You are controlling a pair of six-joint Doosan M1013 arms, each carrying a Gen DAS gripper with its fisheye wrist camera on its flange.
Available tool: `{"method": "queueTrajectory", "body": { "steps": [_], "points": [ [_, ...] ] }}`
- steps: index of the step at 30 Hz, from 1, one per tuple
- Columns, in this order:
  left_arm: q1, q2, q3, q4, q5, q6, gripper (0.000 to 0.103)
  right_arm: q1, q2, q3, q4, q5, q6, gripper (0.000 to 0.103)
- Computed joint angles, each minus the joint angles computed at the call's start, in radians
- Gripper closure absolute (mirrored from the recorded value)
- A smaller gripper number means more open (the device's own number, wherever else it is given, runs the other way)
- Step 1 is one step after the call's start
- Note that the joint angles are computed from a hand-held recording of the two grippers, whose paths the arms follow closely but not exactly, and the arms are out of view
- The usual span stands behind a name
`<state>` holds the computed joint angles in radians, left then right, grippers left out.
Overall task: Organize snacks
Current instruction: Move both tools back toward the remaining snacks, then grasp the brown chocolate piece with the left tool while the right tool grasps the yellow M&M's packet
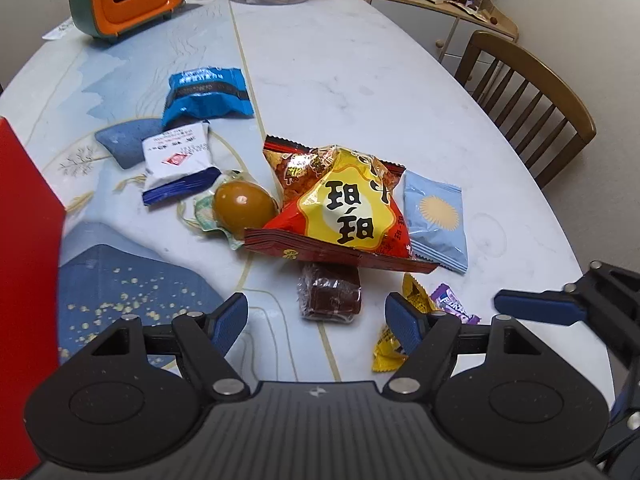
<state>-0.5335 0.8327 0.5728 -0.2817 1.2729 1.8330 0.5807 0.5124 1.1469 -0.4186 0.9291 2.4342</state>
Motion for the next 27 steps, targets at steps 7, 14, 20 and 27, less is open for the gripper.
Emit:
{"method": "queueTrajectory", "body": {
  "steps": [7,14,20,27],
  "points": [
    [-0.006,0.026,-0.031,0.008,0.026,-0.018,0.028,-0.010,0.027,-0.021,0.018,-0.001,-0.048,0.034],
    [-0.012,0.020,-0.015,0.013,0.002,0.005,0.037,-0.014,0.040,-0.033,0.017,0.004,-0.060,0.045],
    [-0.014,0.021,-0.020,0.016,0.003,0.012,0.067,-0.013,0.044,-0.037,0.004,0.010,-0.064,0.059],
    [-0.009,0.016,-0.013,0.011,-0.001,0.010,0.069,-0.012,0.046,-0.042,-0.010,0.016,-0.060,0.075]
  ]
}}
